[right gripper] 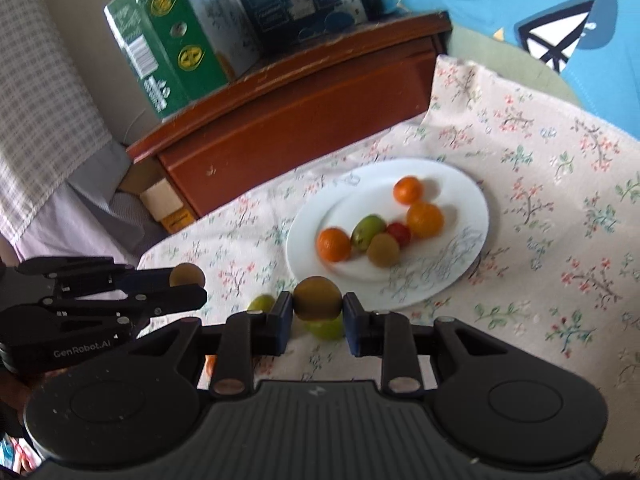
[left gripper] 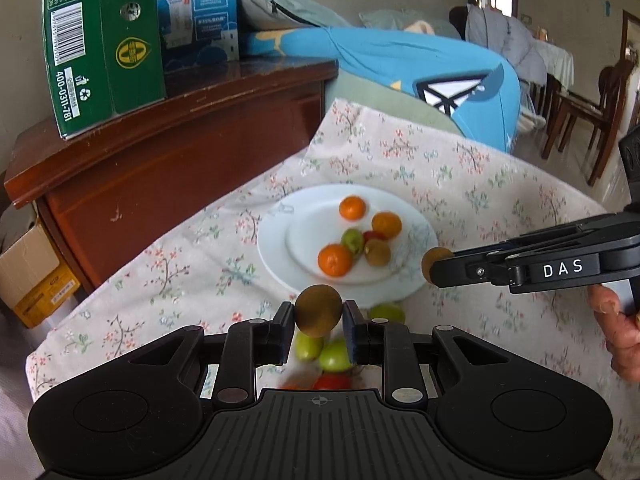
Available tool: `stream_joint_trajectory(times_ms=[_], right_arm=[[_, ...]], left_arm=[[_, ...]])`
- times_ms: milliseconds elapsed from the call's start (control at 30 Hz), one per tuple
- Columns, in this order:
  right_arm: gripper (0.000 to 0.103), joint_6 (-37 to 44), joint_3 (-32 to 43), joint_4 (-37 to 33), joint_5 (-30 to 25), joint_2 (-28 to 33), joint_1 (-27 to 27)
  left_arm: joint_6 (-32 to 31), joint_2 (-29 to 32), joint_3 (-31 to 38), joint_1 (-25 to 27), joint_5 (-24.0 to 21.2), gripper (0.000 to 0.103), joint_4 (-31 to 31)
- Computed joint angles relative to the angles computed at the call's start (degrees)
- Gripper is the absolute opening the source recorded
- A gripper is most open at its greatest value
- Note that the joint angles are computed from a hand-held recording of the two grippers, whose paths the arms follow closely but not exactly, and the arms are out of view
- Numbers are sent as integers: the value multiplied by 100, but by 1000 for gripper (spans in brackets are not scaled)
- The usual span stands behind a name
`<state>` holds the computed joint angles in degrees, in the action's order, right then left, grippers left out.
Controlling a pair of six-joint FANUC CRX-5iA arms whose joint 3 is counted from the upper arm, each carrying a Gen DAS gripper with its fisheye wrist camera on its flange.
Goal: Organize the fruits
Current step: 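Lift and carry kiwi in left tool to plate while right tool carries its kiwi, then open left tool over the plate while right tool releases its kiwi beside it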
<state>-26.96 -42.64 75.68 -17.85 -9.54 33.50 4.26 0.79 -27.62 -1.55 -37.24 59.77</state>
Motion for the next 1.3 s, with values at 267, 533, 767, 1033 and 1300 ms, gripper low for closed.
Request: stream_joint_trajectory(times_ms=[267, 533, 767, 1033, 1300], right_arm=[[27, -255, -81, 99, -153, -122, -208], [27, 220, -33, -474, -143, 1, -172], [27, 777, 204, -929, 27, 305, -218], [28, 1261, 573, -1432, -10, 702, -246], [31, 1315, 695, -1226, -159, 738, -343]], left_arm=[[475, 216, 228, -422, 437, 24, -6], [1360, 511, 511, -601, 870, 24, -415], [2102, 866, 818, -586, 867, 24, -705], [2707, 1258, 1222, -655, 836, 24, -928], [2459, 1187, 1079, -821, 1239, 52, -223]])
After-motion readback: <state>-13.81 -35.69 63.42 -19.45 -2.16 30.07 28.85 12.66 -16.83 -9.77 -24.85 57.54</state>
